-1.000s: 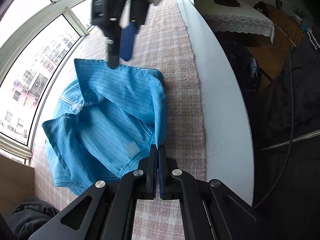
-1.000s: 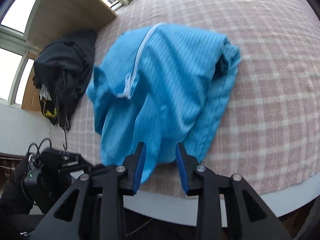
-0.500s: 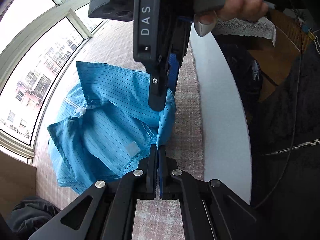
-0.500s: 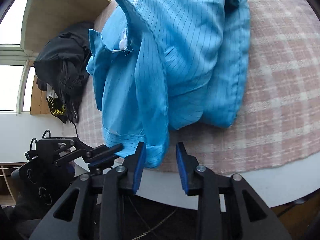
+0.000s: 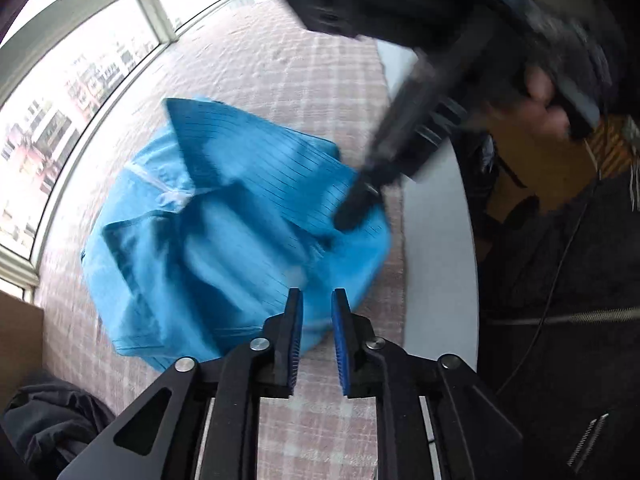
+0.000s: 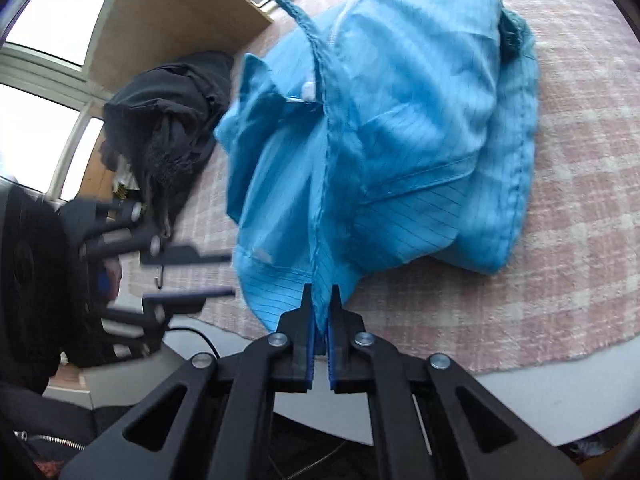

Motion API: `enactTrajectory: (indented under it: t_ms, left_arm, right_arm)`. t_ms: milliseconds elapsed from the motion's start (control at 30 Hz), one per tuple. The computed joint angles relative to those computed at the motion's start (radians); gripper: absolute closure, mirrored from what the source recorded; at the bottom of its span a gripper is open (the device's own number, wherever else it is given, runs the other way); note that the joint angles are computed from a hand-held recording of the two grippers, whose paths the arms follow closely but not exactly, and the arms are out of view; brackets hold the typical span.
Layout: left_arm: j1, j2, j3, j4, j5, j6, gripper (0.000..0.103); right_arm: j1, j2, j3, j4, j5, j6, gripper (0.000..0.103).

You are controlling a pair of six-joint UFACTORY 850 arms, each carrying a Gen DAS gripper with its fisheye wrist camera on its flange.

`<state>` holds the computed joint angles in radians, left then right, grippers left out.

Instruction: Fold clothes

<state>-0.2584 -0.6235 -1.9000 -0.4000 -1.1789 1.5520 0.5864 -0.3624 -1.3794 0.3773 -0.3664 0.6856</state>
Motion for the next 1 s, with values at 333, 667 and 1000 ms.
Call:
enactTrajectory:
  t_ms: [333,667,1000]
  left_arm:
    - [-0.029,-0.102,-0.141,0.031,-0.101,-0.199,0.080]
    - [0.018,0.135,0.254,-0.044,0.150,-0.425,0.080]
    - [0.047,0.243,0.397,0.028,0.314,-0.764,0.080]
  right_arm:
    - [0.004,0.091,-0.013,-0.308,-0.175,0.199,0.084]
    - [-0.036,-0.295,-0.642,-0.291,-0.758,-0.573,0.082]
    - [-0.124,-0.197,-0.476,-0.103,-0.723,-0.737,0.079]
